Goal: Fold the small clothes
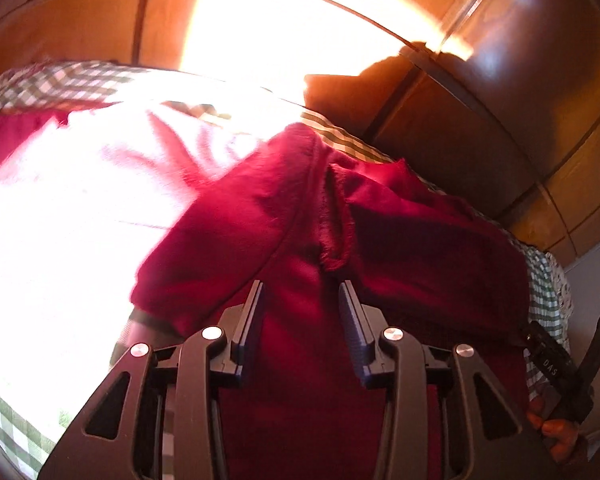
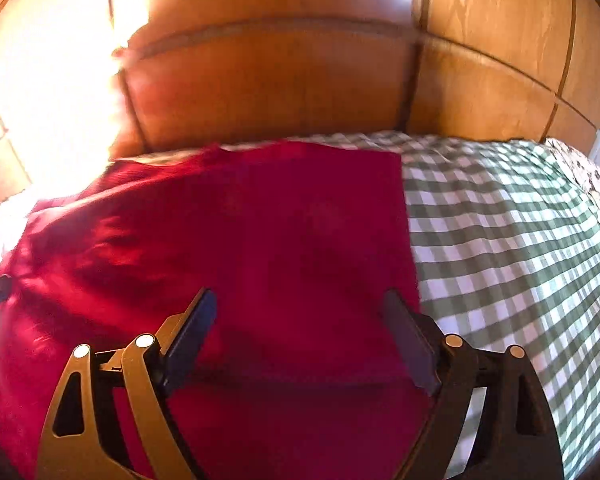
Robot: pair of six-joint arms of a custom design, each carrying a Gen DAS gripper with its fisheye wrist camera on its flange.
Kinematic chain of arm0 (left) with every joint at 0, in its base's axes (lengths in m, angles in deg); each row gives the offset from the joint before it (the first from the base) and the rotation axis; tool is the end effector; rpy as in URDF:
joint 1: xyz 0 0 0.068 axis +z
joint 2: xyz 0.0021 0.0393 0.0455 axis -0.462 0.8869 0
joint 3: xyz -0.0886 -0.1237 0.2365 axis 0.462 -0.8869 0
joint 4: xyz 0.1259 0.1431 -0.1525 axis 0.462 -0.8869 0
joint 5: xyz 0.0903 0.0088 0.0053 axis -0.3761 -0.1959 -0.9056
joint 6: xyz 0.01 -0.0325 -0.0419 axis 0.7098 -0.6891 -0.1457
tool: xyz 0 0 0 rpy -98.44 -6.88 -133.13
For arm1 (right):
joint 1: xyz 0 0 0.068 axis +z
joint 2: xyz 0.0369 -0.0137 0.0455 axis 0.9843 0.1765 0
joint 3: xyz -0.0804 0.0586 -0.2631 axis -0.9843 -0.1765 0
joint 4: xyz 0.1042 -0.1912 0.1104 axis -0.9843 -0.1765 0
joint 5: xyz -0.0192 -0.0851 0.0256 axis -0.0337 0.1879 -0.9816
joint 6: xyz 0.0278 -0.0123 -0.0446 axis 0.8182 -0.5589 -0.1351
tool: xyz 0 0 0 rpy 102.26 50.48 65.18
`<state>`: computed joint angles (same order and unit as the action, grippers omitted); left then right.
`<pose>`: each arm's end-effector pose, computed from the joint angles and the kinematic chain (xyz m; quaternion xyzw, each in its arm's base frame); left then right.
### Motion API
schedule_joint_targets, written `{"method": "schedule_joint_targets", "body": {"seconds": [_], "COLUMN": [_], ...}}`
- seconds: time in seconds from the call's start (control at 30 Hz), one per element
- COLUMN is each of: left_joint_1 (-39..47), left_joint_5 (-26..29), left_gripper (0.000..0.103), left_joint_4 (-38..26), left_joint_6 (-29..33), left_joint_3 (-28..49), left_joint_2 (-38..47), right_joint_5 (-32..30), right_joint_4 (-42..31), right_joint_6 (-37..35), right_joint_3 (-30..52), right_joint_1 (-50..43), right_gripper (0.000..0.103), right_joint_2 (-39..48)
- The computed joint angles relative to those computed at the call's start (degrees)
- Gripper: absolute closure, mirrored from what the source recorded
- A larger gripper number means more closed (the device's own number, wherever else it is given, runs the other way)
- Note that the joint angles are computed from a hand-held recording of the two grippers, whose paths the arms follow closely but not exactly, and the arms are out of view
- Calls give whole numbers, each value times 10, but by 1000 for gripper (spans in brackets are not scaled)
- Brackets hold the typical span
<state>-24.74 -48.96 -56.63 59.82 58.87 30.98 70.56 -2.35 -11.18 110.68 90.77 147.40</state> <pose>0.3173 0.0026 0.2479 -0.0756 0.9334 -0.2003 0.2880 0.2371 0.0301 0.2574 0.1468 0.9079 -0.1123 0.3762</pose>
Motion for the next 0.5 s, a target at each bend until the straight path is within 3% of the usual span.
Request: {"method": "schedule_joint_targets", "body": {"seconds": [0.1,0.17,0.27,0.37,0.5], "left_joint_1": [90,162,260,345,422], "left_joint_5": [62,111,121,134,154], "left_gripper": [65,56,54,54,54], "left_joint_4": [-4,-14,-16,-34,-48], "left_joint_6": [10,23,30,38,26], "left_joint_3": [-39,-44,-39,-1,71], "left_joint_2": [-41,-41,-30,8,79], "right_joint_5": [19,27,52,75,23], "right_joint_4": [-19,-26,-33,-31,-9], "right_joint_6": [25,42,64,93,96], "right_joint_3": [-17,-21,-31,-42,-61], "right_joint_1": [73,118,178,202,167], "right_gripper": [15,15,15,3,3], "right_joint_2": [-25,-14,16,36,23]}}
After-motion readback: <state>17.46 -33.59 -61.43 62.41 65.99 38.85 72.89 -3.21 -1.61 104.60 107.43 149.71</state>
